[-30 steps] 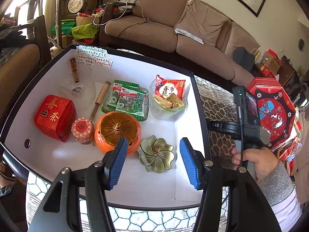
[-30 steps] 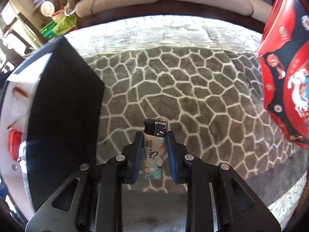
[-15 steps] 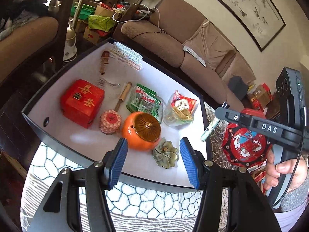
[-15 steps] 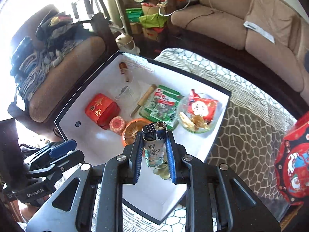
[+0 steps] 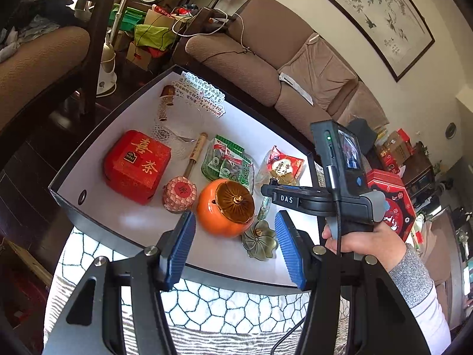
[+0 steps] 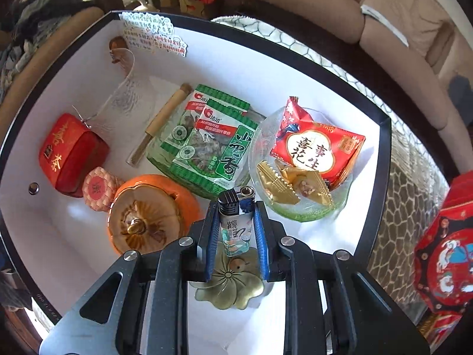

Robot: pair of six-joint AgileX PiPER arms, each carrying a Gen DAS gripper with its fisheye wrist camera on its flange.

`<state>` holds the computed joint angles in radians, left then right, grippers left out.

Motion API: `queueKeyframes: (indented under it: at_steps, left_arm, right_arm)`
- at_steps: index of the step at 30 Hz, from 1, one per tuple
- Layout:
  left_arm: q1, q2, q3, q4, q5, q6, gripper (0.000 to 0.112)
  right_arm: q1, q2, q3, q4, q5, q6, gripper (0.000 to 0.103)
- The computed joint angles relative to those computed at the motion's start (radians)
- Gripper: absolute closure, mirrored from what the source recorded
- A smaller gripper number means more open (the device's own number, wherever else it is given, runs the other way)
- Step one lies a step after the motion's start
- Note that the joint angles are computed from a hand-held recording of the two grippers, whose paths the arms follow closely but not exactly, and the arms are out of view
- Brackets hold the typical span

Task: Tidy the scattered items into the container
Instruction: 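Carry the lighter into the box and open the right tool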

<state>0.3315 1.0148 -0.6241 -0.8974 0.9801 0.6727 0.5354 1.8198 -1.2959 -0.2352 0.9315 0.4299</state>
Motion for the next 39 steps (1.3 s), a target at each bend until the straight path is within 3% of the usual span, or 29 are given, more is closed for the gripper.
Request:
queueKeyframes:
  at_steps: [7,12,16,18,26,30,34,36,39]
  left_arm:
    - [0.058,0.018,-0.005,0.001,0.031,0.032,0.056]
    - [0.073,0.028,-0.006,-0.010,0.050,0.054,0.056]
    - [0.023,0.036,-0.002,0.003,0.024,0.034,0.056]
    - [0.012,0.040,0.000,0.000,0.022,0.031,0.056]
    - [-0.034,0.037,0.002,0.013,-0.009,-0.004,0.056]
    - [-0.046,0.035,0.006,0.017,-0.015,-0.016,0.056]
    - [-0.048,0.036,0.009,0.018,-0.019,-0.021,0.056]
    - [-0.040,0.040,0.010,0.009,-0.017,-0.020,0.056]
    - [-0.024,0.052,0.008,-0.015,-0.003,-0.006,0.056]
  right_arm:
    - [0.113,0.160,-0.154,-0.177,0.181,-0.093,0.082]
    - [0.162,0.226,-0.151,-0.279,0.203,-0.128,0.082]
    - [0.141,0.224,-0.126,-0.255,0.166,-0.135,0.083]
    - [0.127,0.202,-0.111,-0.235,0.145,-0.128,0.080]
    - [0.092,-0.010,0.023,-0.133,0.073,-0.150,0.070]
    - [0.040,-0.091,0.060,-0.066,-0.017,-0.128,0.070]
    - [-0.083,-0.105,0.047,0.214,-0.131,-0.164,0.072]
    - [-0.112,-0.072,0.032,0.312,-0.164,-0.165,0.088]
    - [-0.134,0.005,-0.014,0.453,-0.176,-0.197,0.091]
